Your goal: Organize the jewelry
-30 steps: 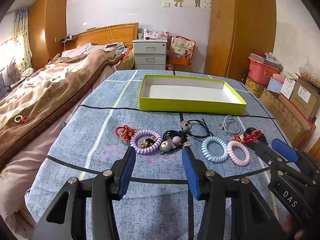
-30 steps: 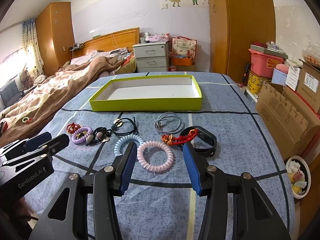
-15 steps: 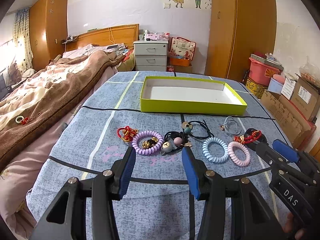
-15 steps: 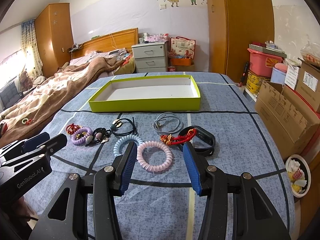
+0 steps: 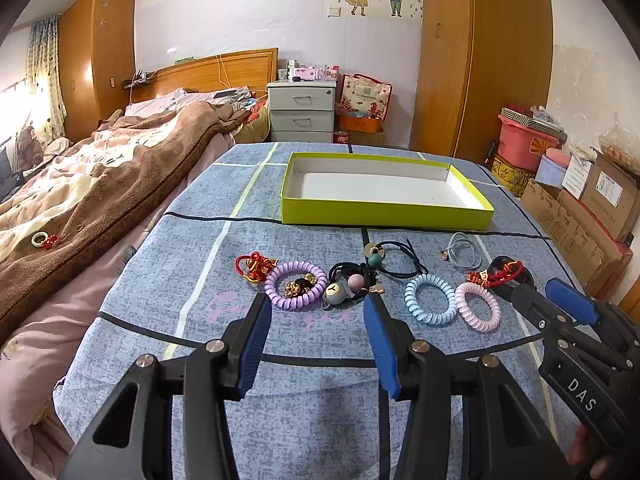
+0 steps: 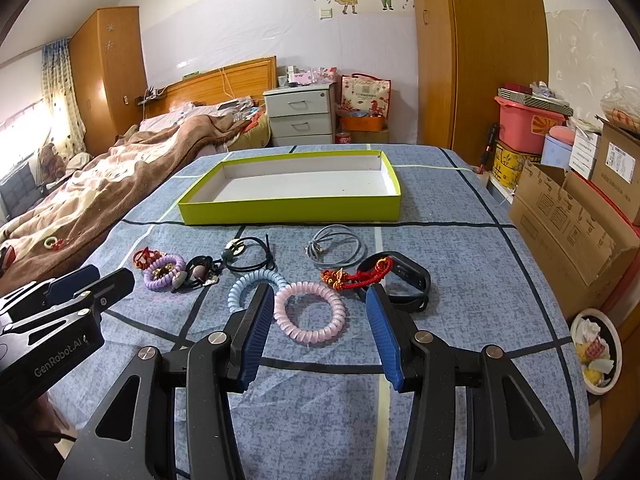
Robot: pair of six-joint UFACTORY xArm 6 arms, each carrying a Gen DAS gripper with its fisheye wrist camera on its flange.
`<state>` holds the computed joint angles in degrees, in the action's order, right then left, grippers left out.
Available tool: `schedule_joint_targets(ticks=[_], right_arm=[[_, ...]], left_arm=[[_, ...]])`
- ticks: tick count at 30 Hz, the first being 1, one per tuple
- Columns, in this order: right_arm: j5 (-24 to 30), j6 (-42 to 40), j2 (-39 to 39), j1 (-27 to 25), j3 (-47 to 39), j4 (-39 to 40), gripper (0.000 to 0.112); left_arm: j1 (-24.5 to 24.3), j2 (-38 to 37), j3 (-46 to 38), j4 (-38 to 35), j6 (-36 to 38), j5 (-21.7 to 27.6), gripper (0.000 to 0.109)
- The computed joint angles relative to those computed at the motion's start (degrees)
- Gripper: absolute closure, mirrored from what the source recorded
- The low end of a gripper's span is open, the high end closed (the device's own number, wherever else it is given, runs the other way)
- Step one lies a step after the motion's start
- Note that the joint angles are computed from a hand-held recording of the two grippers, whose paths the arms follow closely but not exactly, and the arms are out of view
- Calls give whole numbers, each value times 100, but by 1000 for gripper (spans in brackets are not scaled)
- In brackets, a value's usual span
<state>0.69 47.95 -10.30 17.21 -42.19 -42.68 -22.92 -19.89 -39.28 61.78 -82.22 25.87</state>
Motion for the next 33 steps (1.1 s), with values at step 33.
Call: schedule_joint_targets(ticks=[33], right_arm=[[1, -55, -24, -2, 20, 65, 63]], left_arm=[[-80, -10, -18, 54, -65, 117, 59]])
